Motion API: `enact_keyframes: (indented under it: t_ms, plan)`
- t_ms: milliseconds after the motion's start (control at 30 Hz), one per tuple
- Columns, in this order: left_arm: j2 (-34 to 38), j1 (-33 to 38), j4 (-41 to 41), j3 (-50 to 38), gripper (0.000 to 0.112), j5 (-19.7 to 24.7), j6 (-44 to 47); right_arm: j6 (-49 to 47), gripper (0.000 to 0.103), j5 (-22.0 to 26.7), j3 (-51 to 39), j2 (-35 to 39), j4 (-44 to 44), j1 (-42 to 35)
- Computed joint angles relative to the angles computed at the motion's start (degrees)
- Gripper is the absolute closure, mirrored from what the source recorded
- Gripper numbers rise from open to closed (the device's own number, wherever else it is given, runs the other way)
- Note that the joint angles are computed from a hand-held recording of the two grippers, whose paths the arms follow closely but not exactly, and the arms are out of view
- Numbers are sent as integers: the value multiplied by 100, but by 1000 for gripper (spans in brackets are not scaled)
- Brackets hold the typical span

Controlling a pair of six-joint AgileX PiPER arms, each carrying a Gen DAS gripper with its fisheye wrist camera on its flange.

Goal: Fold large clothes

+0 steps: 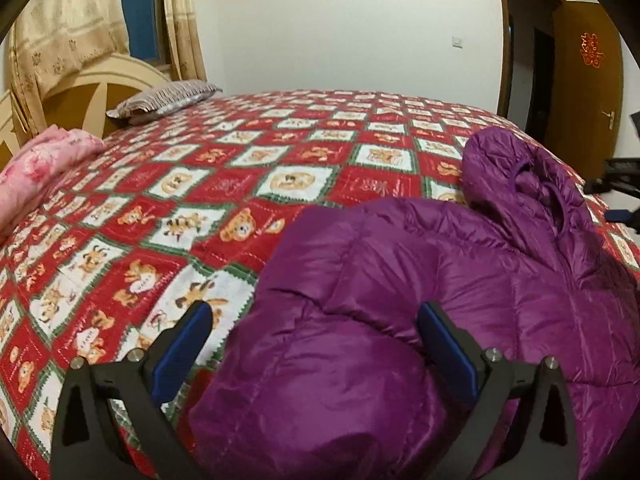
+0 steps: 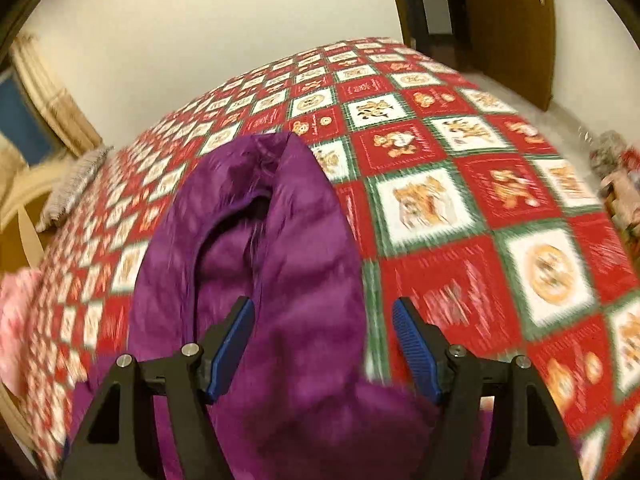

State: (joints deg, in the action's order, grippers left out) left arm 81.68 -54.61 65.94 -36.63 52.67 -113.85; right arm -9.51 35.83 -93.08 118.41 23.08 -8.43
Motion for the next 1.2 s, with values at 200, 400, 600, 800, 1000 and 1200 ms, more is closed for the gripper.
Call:
enact_keyframes:
  t_ms: [200,400,600,800,1000,1200]
  plan:
    - [-33,328,-57,65,9,-509,109,123,40,182,-879,948,-403,169]
    - [-73,515,-96,117,9,-783,165,-1538,97,-394,10,139,1004,96]
    - [-78,638,-151,122,9,-933,269,-3795,97,-543,1844,-1754,1852,408]
    - [-84,666,-191,121,9,-957,311,-4557,97,-965,4074,-3227,1631,858]
    - [-95,672,-188,140,9,-979,302,-4606,97,-1059,4686,-3109,2093,513]
    - [-136,757,-165,192,9,-1114,299,-3473,39,365,2479,-1696,2971,-871]
